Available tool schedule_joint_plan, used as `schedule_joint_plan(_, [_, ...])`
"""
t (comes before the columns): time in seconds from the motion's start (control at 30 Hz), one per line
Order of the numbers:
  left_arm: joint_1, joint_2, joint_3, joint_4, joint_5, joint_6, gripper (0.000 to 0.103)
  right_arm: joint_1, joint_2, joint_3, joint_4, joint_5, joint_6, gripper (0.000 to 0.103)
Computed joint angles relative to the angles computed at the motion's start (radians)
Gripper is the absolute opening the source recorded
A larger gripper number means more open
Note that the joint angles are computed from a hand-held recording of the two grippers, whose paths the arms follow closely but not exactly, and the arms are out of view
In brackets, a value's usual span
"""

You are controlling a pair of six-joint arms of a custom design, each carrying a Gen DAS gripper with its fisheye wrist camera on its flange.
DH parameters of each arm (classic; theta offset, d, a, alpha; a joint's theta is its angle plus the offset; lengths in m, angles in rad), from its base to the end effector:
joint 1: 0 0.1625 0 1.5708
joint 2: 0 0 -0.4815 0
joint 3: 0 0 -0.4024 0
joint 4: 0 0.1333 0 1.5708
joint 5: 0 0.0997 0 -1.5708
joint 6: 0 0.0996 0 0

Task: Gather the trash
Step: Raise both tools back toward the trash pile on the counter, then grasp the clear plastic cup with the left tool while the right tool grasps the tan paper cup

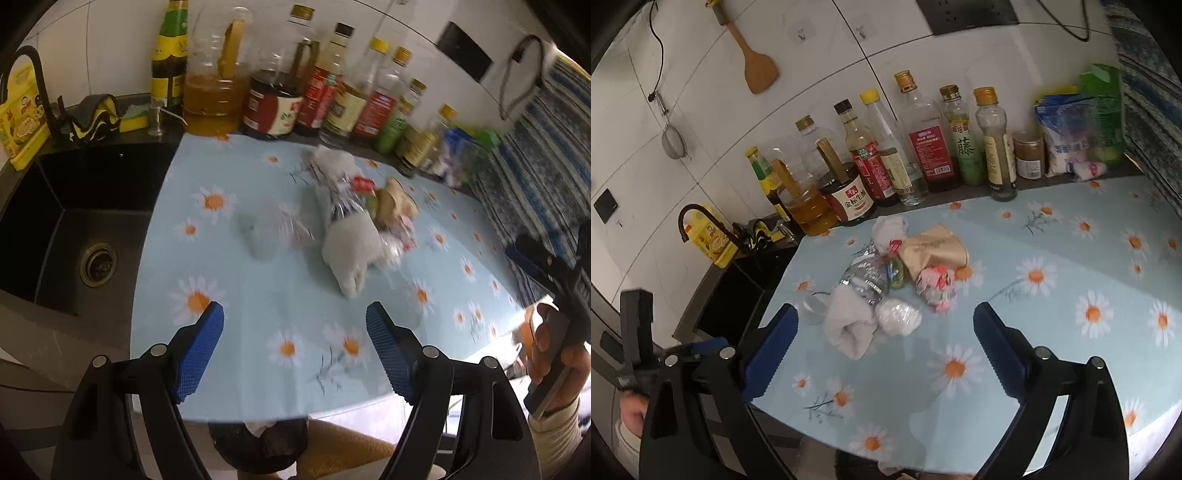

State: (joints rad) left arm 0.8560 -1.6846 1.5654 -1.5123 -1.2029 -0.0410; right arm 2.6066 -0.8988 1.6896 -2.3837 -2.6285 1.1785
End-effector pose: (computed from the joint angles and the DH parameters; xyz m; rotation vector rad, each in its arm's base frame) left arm -0.1672 -0.4507 0.6020 0.9136 2.6565 -0.2721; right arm 0.6117 -0.3085 0.2066 -0.1859 -2.3842 1.2618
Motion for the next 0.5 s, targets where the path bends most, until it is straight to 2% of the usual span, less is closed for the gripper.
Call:
schedule_joint_plan(0.13, [-0.011, 0.045, 0.004, -0.024, 0.045, -0.023, 0.077, -0.046, -0.028, 0.032, -0.059, 0.033, -0.098, 0.098])
schedule_joint_plan(0.3, [-0.003, 0.096, 0.022, -0.032, 0.106, -0.07, 0.077, -0.113, -0.06, 0.083, -0.139, 0.109, -0.231, 0.098])
schedule_joint_plan(0.5, [0.013, 0.162, 0.019, -0.028, 0.15, -0.15, 0.077, -0.188, -0.091, 0.125, -0.202, 0.183, -0.356, 0.098])
